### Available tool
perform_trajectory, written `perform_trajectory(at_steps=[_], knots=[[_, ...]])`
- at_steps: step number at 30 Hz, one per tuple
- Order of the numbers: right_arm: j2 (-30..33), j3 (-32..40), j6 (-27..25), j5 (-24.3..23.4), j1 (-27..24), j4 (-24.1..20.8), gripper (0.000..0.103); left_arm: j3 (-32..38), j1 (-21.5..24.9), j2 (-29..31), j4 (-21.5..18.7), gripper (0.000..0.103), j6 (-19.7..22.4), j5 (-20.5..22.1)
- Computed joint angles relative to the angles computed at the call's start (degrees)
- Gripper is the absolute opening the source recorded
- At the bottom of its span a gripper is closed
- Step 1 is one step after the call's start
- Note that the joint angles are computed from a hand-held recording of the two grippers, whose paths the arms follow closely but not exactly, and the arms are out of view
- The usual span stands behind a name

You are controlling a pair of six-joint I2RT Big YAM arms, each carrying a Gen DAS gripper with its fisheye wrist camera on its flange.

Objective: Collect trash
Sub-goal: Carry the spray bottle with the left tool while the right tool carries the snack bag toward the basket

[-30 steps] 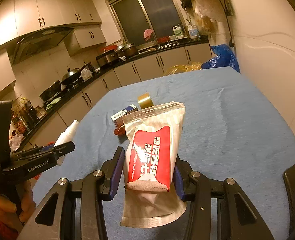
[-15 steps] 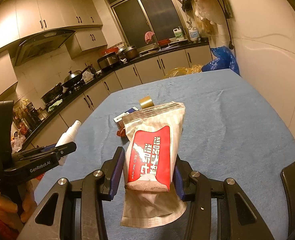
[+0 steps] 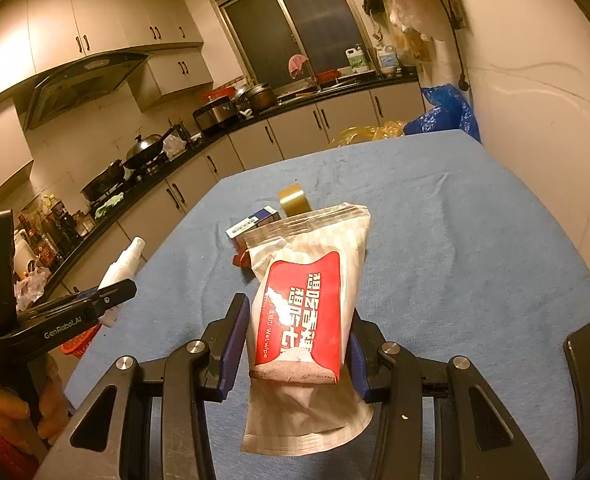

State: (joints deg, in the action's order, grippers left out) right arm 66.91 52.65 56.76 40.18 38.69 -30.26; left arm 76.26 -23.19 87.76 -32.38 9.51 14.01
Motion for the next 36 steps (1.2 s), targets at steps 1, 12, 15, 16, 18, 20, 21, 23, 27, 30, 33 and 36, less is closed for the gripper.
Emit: perform_trajectory(at_steps=[1, 12, 15, 16, 18, 20, 21, 23, 27, 30, 33, 36], knots=[[0.21, 0.25, -0.37, -0.42, -0.16, 0.27, 0.048, 0.03, 0.34, 0.1, 0.15, 0.029, -0.02, 0.4], [9.74, 9.78, -8.13, -8.15, -2.42, 1.89, 0.048, -0.39, 5.47, 0.77, 2.46, 0.029, -0.44, 3.93], [13.17, 12.88, -9.72, -11.96, -3.28, 2.72, 0.048, 0.66, 7.73, 1.78, 2.29, 0.029, -0.79, 5.0], [14.73, 14.42, -10.27, -13.1, -3.59, 2.43, 0.048, 0.95, 8.3, 2.1, 2.31, 0.029, -0.91, 5.24], [17.05, 16.64, -11.12, -14.73, -3.87, 2.11, 0.048, 1.96, 9.94, 3.1, 2.21, 0.029, -1.49, 5.89], [19.29, 19.23, -12.28, -16.03, -4.02, 1.59, 0.048, 2.84, 11.24, 3.9, 2.19, 0.029, -1.99, 6.36], [20.47, 20.7, -13.17, -16.74, -4.13, 1.35, 0.048, 3.31, 11.98, 4.31, 2.2, 0.029, -2.21, 6.73], [22.12, 22.86, -14.31, -17.48, -4.07, 0.78, 0.048, 3.9, 13.09, 4.79, 2.37, 0.029, -2.46, 7.21], [25.53, 27.53, -16.96, -20.01, -4.22, -0.29, 0.048, 5.76, 15.44, 6.18, 2.6, 0.029, -3.57, 7.81], [27.89, 30.83, -18.18, -21.92, -4.39, -1.11, 0.048, 6.98, 17.02, 7.17, 2.8, 0.029, -4.19, 7.66], [30.26, 34.35, -19.47, -23.59, -4.45, -2.03, 0.048, 8.33, 18.33, 8.16, 2.44, 0.029, -4.53, 7.45], [32.79, 38.39, -20.71, -24.93, -4.39, -2.86, 0.048, 9.35, 19.63, 9.15, 2.58, 0.029, -5.16, 6.86]])
